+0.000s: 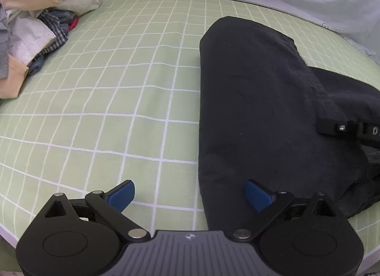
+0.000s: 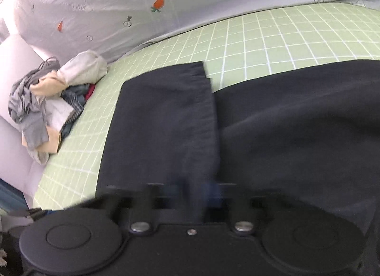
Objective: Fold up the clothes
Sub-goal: 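Fold the held leg over onto the trousers and open the right gripper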
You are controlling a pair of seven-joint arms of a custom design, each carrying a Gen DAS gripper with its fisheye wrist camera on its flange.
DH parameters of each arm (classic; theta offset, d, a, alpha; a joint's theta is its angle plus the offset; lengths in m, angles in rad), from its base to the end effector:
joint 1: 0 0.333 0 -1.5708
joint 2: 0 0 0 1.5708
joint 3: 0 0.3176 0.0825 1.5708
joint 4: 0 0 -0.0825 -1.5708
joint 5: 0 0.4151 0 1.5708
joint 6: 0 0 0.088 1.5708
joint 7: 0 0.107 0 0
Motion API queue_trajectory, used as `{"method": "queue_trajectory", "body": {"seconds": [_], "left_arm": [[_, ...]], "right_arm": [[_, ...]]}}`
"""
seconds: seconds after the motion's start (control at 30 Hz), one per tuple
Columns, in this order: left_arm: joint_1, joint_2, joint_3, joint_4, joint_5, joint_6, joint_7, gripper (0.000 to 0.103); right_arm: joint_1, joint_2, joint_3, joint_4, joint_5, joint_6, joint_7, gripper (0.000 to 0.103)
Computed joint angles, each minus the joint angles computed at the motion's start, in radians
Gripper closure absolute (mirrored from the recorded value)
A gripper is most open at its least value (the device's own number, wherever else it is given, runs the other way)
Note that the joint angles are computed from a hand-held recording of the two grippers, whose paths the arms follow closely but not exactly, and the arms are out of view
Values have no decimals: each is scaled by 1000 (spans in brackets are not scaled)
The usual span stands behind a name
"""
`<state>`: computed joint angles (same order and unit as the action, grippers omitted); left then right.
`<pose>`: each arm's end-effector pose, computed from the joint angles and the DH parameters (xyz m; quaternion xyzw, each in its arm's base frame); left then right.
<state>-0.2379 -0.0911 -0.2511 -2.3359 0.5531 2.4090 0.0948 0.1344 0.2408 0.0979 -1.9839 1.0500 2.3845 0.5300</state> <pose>0.4728 -0.2483 0.3703 -0.8621 0.4553 -0.1148 0.1904 0.6237 0.1538 0.3478 -0.7981 0.4609 0.0808 0.3795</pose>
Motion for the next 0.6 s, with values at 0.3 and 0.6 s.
{"method": "queue_trajectory", "body": {"seconds": [0.3, 0.6], "left_arm": [[-1, 32, -5, 55, 90, 41, 22, 4], [-27, 108, 10, 98, 19, 43, 145, 4]], "right_arm": [[6, -199, -28, -128, 224, 112, -315, 96], [62, -108, -46, -158, -190, 362, 0, 84]]}}
